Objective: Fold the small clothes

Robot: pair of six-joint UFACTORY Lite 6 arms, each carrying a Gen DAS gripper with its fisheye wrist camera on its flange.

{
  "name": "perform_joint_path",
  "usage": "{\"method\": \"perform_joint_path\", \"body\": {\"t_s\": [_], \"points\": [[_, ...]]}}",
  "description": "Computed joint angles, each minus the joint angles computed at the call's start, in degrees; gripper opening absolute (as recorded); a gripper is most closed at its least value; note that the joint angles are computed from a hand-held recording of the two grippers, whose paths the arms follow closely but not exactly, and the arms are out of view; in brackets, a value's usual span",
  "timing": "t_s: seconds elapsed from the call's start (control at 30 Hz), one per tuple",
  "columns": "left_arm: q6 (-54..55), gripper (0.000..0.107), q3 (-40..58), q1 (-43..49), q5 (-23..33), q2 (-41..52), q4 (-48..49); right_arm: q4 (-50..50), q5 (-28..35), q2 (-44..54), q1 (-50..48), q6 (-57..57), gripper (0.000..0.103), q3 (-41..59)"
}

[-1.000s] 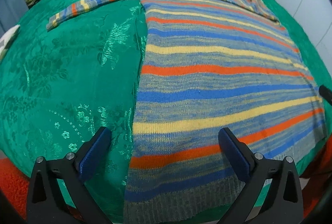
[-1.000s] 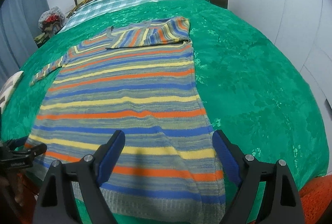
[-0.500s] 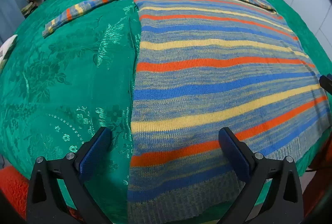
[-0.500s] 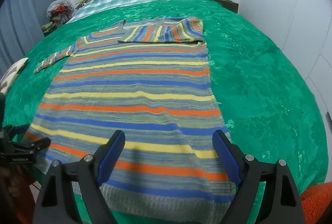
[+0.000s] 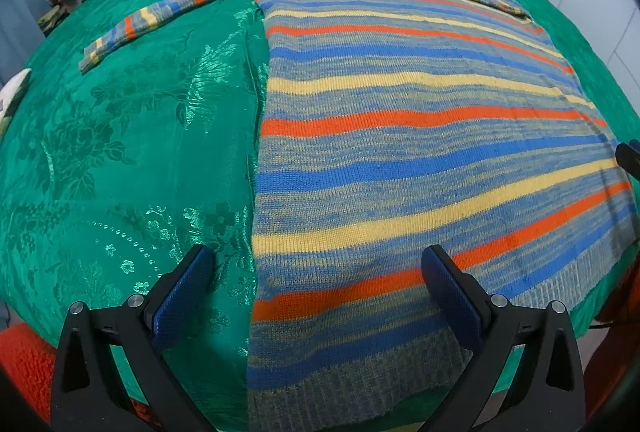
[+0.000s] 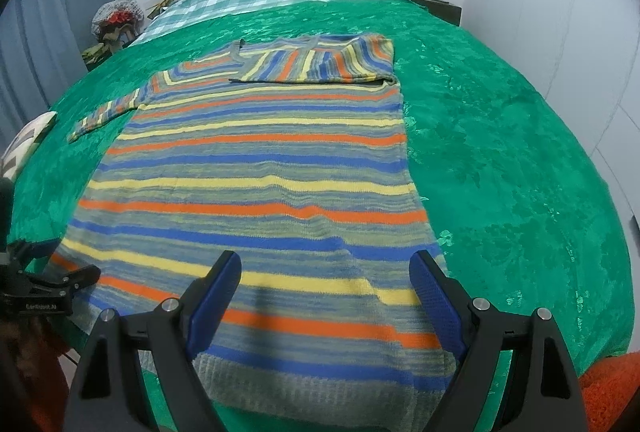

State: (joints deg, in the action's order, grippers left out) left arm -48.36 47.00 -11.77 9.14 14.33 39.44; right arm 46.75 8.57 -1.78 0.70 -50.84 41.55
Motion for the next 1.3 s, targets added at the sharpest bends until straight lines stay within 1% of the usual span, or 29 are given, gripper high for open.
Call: {"method": "perform_joint_path", "body": {"t_s": [0.4,0.87,0.97,1.3], "points": [[-1.49,0.103,0.08,-0.33,0.22,0.06,1.04,4.28,-0.23,0.02,0.43,-5.0,0.086,-0.16],[-0.96,0.103,0.2,-0.4,0.4,0.08,0.32,2.06,0.06,-0.88,0.38,-2.5,0.086,-0.59],[-1.2,0.103,0.19,-0.49,0.47,0.03,0.45,3.76,-0.12,-0.9,0.31,-4.31,0.086,-0.67],[-1.58,0.103,0.17,-0.51,0.46,0.03,0.78,4.1,-0.19,-1.03,0.31,-4.5,0.086,-0.87]]}}
